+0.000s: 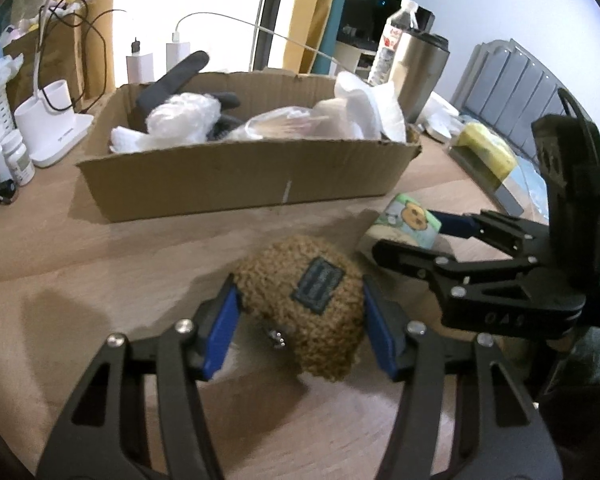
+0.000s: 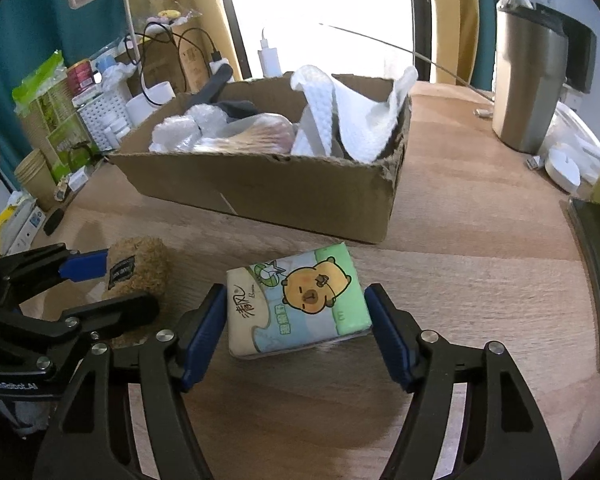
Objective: Organize soft objects
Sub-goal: 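Carry the tissue pack with the right tool while the left tool carries the brown plush over the box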
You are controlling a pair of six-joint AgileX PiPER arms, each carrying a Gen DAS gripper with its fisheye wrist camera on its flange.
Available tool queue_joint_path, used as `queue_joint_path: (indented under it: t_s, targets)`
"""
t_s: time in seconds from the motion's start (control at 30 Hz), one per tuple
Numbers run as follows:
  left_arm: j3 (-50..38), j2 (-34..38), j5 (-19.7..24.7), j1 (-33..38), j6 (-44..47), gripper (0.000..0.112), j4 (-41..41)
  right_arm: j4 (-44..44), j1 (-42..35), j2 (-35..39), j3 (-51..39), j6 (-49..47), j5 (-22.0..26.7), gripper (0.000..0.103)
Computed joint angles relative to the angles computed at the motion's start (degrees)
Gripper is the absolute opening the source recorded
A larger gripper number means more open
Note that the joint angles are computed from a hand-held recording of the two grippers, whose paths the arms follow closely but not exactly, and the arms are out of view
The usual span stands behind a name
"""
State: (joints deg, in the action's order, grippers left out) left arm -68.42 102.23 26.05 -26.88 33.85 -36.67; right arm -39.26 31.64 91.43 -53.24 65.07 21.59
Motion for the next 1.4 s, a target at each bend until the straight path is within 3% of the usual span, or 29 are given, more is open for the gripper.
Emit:
queue_joint_path:
  t_s: [0.67,1.4]
  targets:
    - [7.85,-8.67,-0.41,2.22,12.29,0.059,-11.02,-9.88,8.05,-4.72,0.51,12.17,8.3,0.073]
    - [3.57,-12.7,3.4,4.98,13.16,0.059,-10.69,-9.6,9.49,-7.85,-4.76,8.16,14.34,0.073]
